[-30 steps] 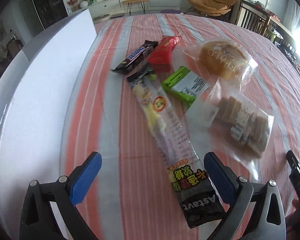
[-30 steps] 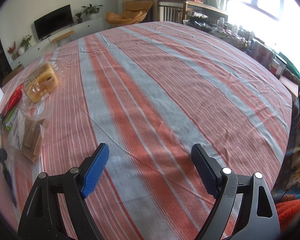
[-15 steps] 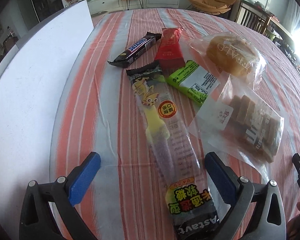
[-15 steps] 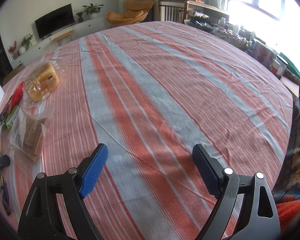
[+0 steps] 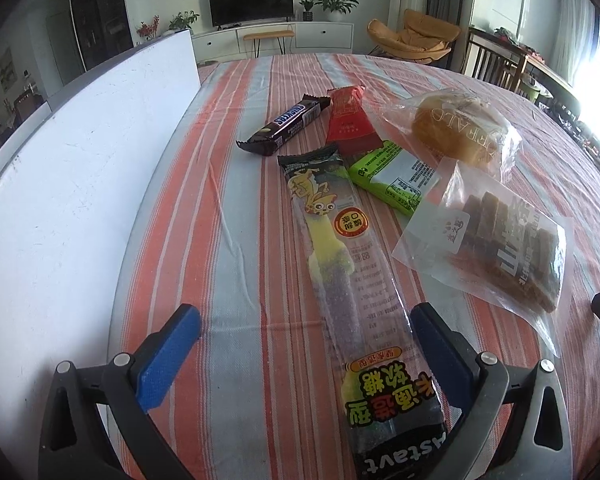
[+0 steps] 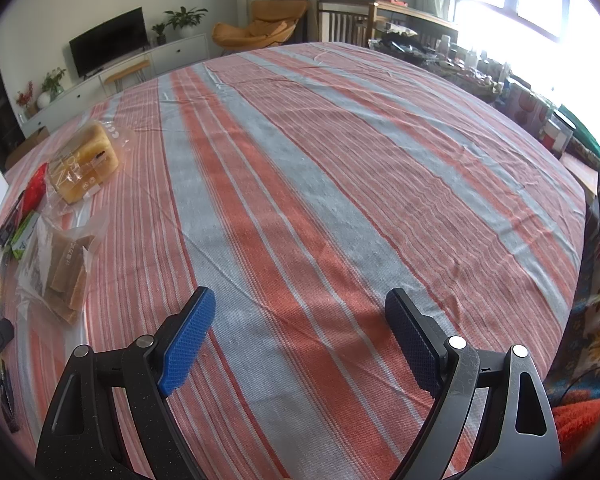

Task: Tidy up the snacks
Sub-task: 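Lower the open left tool over the Astavt bag's black end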

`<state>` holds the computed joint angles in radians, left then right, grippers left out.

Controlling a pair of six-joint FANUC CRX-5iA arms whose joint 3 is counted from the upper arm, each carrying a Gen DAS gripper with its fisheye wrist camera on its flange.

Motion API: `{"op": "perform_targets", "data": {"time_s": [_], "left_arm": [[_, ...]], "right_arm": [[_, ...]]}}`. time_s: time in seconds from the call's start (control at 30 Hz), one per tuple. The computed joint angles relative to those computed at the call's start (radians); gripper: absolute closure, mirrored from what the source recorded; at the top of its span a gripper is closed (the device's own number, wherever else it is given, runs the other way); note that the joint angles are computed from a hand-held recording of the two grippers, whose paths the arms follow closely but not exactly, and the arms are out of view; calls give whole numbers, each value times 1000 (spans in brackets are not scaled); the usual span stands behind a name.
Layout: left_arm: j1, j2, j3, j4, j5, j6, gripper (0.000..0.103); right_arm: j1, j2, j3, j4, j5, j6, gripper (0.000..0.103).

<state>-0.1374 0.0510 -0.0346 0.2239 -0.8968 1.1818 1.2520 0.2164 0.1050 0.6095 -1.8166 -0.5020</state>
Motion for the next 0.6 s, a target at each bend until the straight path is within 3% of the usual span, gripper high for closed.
{"op": "perform_targets", "data": {"time_s": [0.6], "left_arm": [[1, -3, -7, 2, 4, -3, 0]], "right_arm": [[0, 0, 0, 0, 1, 0, 13]]}}
